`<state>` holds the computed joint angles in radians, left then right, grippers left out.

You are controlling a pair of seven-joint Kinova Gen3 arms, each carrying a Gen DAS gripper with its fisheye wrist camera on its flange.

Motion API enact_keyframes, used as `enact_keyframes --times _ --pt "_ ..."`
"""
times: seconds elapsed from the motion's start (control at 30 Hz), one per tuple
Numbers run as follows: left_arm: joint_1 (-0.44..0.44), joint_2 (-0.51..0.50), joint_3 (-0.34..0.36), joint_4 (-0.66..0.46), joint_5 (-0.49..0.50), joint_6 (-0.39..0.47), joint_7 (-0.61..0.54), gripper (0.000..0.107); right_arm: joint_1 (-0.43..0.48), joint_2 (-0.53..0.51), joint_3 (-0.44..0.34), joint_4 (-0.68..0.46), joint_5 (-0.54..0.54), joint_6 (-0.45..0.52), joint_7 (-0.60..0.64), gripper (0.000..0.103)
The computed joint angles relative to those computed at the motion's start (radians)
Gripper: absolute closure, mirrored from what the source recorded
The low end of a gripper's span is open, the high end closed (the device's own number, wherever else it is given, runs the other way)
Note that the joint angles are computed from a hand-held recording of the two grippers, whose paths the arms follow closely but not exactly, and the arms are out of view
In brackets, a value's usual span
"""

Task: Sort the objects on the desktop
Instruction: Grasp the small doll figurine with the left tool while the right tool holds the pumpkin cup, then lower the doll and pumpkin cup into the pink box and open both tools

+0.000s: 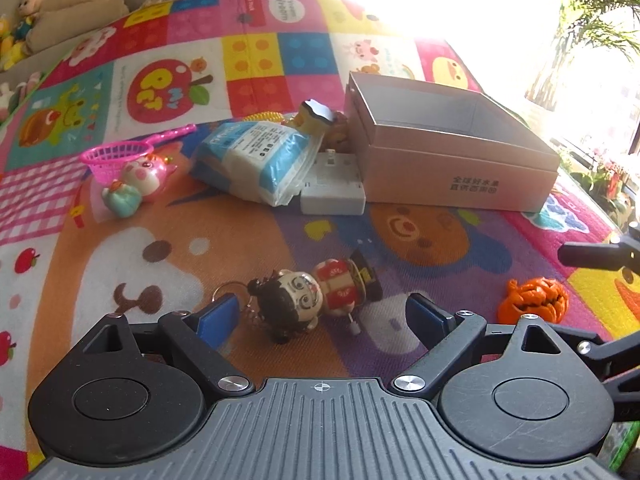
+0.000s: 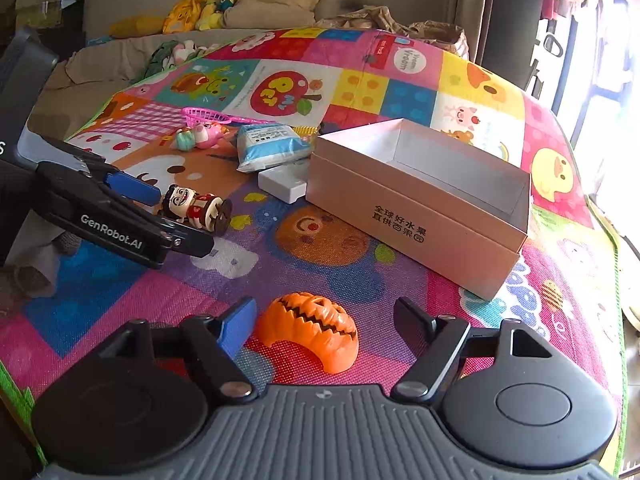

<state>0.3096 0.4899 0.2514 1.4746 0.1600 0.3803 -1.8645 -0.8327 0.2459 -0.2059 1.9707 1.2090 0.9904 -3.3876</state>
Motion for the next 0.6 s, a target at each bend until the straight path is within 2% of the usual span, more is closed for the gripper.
enact_keyframes --times 0.1,0.17,0.2,0.23,0.27,0.43,0.53,0.6 --pt "0.070 0.012 -0.061 -0.030 -0.030 -0.002 0.068 0.017 0.010 0.005 0.005 -0.009 -0.017 -0.011 -0.001 0.027" --pt "0.116 0.019 -0.108 -0.047 -0.071 0.008 0.119 0.031 0.018 0.003 0.007 -0.009 -0.031 -0.030 0.001 0.028" --pt "0.127 0.021 -0.121 -0.055 -0.088 0.022 0.138 0.036 0.025 -0.001 0.008 -0.008 -0.043 -0.046 0.008 0.032" --pt "0.123 0.018 -0.117 -0.051 -0.096 0.020 0.144 0.037 0.030 -0.006 0.008 -0.007 -0.053 -0.061 0.015 0.036" --pt "0.112 0.011 -0.106 -0.039 -0.101 0.014 0.141 0.038 0.035 -0.011 0.009 -0.005 -0.062 -0.076 0.023 0.044" --pt "0.075 -0.042 -0.068 0.041 -0.122 -0.022 0.104 0.038 0.026 -0.027 0.007 0.001 -0.068 -0.062 0.015 0.044" --pt "0.022 -0.082 -0.002 0.077 -0.096 -0.062 0.033 0.038 0.038 -0.069 -0.003 0.009 -0.094 -0.076 0.059 0.044" --pt "-0.030 -0.105 0.069 0.086 -0.061 -0.134 -0.037 0.038 0.034 -0.109 -0.014 0.009 -0.083 -0.031 0.080 0.044"
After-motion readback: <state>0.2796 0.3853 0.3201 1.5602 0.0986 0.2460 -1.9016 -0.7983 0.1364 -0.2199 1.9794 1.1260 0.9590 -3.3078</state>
